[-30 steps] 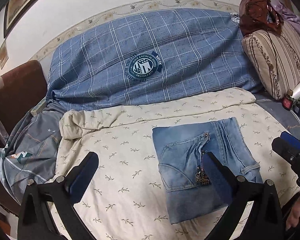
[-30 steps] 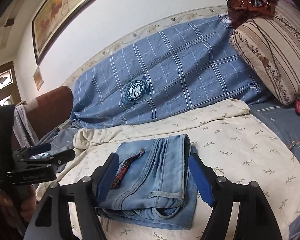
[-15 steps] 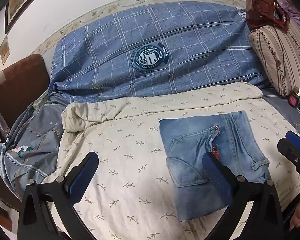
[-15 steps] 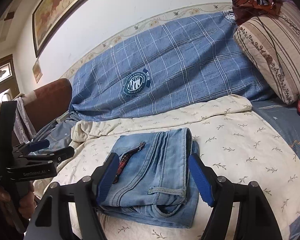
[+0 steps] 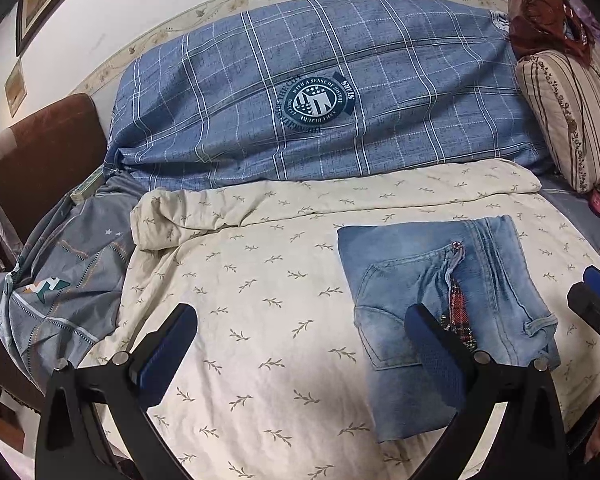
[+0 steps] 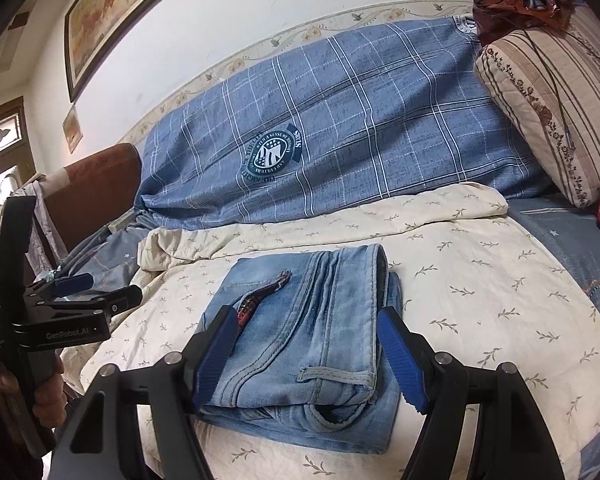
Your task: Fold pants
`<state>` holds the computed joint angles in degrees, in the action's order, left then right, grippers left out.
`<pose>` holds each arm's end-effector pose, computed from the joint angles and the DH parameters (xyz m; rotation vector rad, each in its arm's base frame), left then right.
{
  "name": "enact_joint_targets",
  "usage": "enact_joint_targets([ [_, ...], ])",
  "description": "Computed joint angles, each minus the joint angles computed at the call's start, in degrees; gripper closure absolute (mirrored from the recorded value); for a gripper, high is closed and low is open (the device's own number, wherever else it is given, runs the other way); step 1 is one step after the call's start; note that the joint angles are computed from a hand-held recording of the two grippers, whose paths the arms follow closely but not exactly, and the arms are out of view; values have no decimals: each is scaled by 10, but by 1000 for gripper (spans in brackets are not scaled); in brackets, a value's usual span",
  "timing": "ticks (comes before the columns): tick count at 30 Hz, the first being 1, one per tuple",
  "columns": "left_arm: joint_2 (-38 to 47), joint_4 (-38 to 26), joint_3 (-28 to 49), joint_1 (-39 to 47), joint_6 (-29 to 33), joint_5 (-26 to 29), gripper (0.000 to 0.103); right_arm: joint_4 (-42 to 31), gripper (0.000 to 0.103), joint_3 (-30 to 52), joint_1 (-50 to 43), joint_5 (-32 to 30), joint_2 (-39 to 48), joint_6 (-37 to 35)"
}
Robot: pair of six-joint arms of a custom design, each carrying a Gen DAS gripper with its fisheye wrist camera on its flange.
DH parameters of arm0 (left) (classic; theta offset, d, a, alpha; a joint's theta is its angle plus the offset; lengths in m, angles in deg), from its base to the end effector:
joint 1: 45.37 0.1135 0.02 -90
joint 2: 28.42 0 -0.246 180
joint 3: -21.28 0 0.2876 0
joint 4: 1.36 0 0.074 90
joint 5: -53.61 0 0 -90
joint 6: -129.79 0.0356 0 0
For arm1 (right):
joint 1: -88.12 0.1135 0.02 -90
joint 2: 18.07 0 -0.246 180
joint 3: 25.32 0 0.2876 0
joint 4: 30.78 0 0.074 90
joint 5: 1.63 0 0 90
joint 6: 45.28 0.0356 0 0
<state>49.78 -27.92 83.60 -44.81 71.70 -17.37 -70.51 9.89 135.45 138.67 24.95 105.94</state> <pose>0.3259 -0.0084 0.2030 0.7705 2.1289 -0.0850 0.1492 0.1214 0.1709 0.6127 1.9694 0.0837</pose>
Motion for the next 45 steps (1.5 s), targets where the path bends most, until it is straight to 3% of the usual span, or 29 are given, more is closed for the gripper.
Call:
enact_joint_targets([
  [38, 80, 10, 32, -1, -11, -29, 0, -10, 28, 11, -39, -46, 29, 13],
  [45, 98, 9, 42, -1, -12, -29, 0, -13, 28, 6, -64, -77, 31, 25],
])
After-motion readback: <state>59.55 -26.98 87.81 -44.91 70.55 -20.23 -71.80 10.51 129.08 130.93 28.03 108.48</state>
